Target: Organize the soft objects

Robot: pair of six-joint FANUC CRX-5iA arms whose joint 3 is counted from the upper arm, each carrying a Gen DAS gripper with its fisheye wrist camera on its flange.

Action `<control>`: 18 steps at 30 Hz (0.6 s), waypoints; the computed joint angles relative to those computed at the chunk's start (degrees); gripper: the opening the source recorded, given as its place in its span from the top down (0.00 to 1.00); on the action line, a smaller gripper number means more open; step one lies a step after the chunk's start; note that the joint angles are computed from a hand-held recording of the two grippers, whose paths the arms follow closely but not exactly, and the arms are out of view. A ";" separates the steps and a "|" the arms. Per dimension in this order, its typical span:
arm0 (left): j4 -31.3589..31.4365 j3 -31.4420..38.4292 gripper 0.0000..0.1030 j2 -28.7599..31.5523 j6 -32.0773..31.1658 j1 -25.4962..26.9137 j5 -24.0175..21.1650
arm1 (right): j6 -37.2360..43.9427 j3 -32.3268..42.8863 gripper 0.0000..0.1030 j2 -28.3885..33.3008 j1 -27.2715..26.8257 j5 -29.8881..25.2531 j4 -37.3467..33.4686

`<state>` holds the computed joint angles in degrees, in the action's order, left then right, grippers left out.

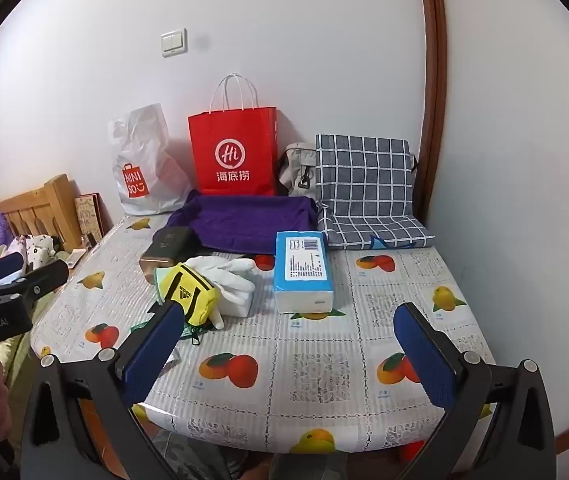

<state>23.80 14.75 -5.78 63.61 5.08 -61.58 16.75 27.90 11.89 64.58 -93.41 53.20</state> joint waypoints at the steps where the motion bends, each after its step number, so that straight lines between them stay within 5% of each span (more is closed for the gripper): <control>1: 0.07 -0.13 0.00 -0.07 0.03 0.01 0.19 | 0.25 0.28 0.00 0.20 0.01 -0.29 0.00; 18: 0.23 -0.27 0.00 -0.11 -0.12 0.09 0.30 | 1.13 2.84 0.00 1.10 0.52 -1.65 0.66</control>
<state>24.03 14.48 -5.89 63.49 5.16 -61.28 17.88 30.74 13.00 65.10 -95.06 53.86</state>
